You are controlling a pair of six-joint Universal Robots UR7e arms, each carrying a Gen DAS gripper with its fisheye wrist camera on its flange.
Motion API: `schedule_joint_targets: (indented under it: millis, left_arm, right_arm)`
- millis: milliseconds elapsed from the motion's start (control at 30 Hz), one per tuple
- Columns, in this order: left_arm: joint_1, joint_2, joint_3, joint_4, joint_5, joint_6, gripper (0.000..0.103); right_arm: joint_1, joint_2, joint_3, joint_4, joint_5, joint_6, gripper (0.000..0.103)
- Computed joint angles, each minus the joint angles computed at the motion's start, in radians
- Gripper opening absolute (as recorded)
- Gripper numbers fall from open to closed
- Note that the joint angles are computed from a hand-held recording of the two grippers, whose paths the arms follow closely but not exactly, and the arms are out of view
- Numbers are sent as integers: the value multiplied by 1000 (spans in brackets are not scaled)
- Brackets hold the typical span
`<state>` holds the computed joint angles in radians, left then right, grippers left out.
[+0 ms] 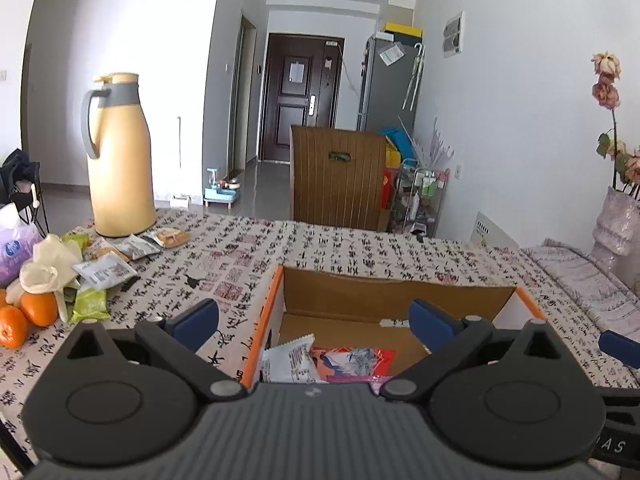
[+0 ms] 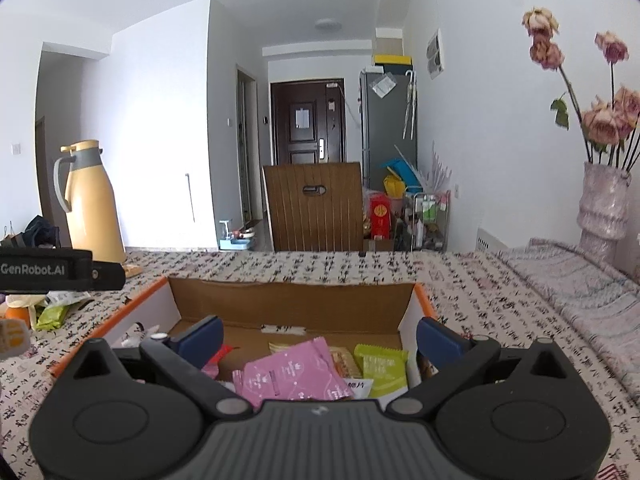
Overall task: Organize snacks
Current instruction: 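Withdraw both tools from the box toward the loose snacks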
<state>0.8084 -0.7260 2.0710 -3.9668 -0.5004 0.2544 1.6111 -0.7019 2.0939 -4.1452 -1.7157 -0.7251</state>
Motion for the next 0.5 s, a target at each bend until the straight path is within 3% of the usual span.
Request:
schedule_joint_targets:
  millis: [233,500]
  left_arm:
    - [-66,-36,84,-40,42,-10,103]
    - [-147,-67,200,-29,115,-115,103]
  right_arm:
    - [21,-31,78,-61,1,-3,103]
    - [27,-52,180,-133,10,2,103]
